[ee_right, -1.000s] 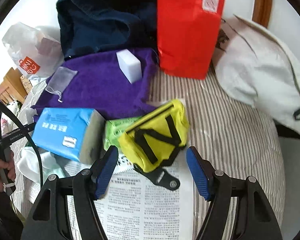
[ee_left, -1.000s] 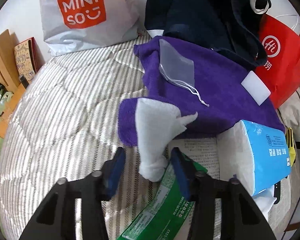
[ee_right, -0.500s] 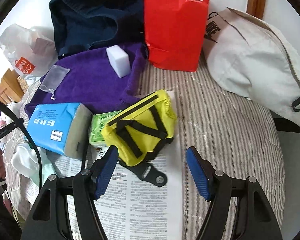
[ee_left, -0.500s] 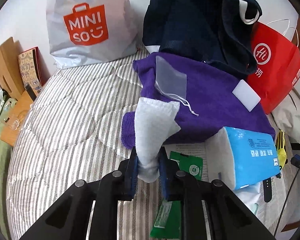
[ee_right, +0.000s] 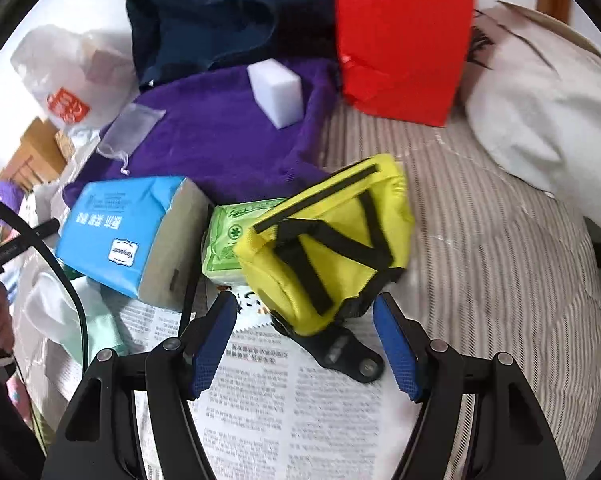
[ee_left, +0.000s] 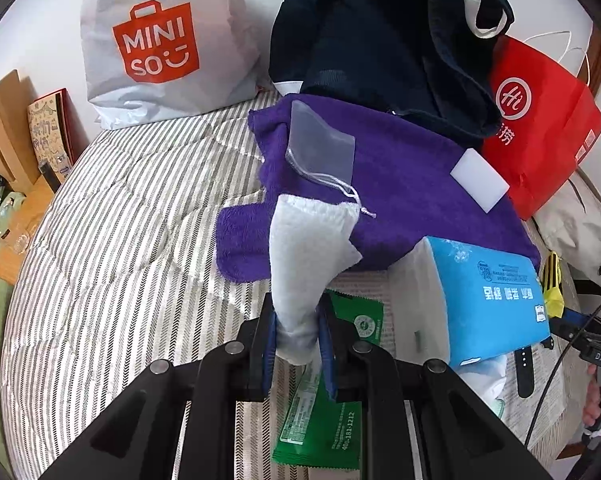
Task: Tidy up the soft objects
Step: 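Grasp and lift the yellow pouch with the right gripper while the left gripper holds the cloth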
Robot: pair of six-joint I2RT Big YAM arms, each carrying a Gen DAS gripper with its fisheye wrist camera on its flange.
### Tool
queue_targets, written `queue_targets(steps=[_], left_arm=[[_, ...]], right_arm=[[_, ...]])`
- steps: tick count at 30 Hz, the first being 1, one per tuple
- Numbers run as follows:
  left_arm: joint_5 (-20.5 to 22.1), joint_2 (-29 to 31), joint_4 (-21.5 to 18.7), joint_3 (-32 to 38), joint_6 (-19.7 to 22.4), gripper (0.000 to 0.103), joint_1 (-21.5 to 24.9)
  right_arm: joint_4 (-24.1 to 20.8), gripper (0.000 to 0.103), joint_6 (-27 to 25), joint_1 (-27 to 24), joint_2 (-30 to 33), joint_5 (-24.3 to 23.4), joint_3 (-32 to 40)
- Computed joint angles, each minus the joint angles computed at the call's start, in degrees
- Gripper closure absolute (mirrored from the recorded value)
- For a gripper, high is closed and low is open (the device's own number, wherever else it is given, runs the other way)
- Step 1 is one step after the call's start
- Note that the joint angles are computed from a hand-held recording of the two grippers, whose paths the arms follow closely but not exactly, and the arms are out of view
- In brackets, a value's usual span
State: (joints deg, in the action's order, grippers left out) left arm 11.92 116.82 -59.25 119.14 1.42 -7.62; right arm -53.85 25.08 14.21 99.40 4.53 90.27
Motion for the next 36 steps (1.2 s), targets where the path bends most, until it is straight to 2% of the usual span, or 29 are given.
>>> queue_targets(steps=[2, 3, 4, 6, 8, 12, 26, 36], left_arm=[[-0.2, 0.0, -0.2, -0.1, -0.1, 0.085, 0.1], [-0.2, 0.1, -0.5, 0.0, -0.1, 0.085, 0.2], [-0.4, 0.1, -0.6, 0.0, -0.1, 0.085, 0.2], [-0.5, 0.1, -0.5, -0.2, -0.1, 0.085, 0.3], [-0.2, 0.1, -0.6, -0.3, -0.1, 0.085, 0.4], [0.6, -0.2, -0.1, -0.9, -0.3, 0.085, 0.6], [3.0, -2.5, 1.5, -2.4, -0.7, 0.085, 0.8], [4.6, -3.7, 1.8, -2.4, -0.8, 0.085, 0.7]], right_arm=[[1.2, 0.036, -0.9, 0.4, 0.6, 0.5, 0.2], [2.2, 0.049, -1.6, 0.5, 0.5, 0.5, -0.1], [3.1, 0.072, -2.1, 0.6, 0.2, 0.3, -0.6], [3.6, 0.075, -2.7, 0.7, -0.1, -0.7, -0.9], [4.8, 0.082, -3.3, 0.8, -1.0, -1.1, -2.0], [6.9, 0.085, -2.4, 0.4, -2.6, -4.1, -3.9], [8.0, 0.085, -2.6, 0.3, -6.3, -1.7, -5.5], [7.2, 0.085, -3.4, 0.3, -6.9, -1.2, -3.5]])
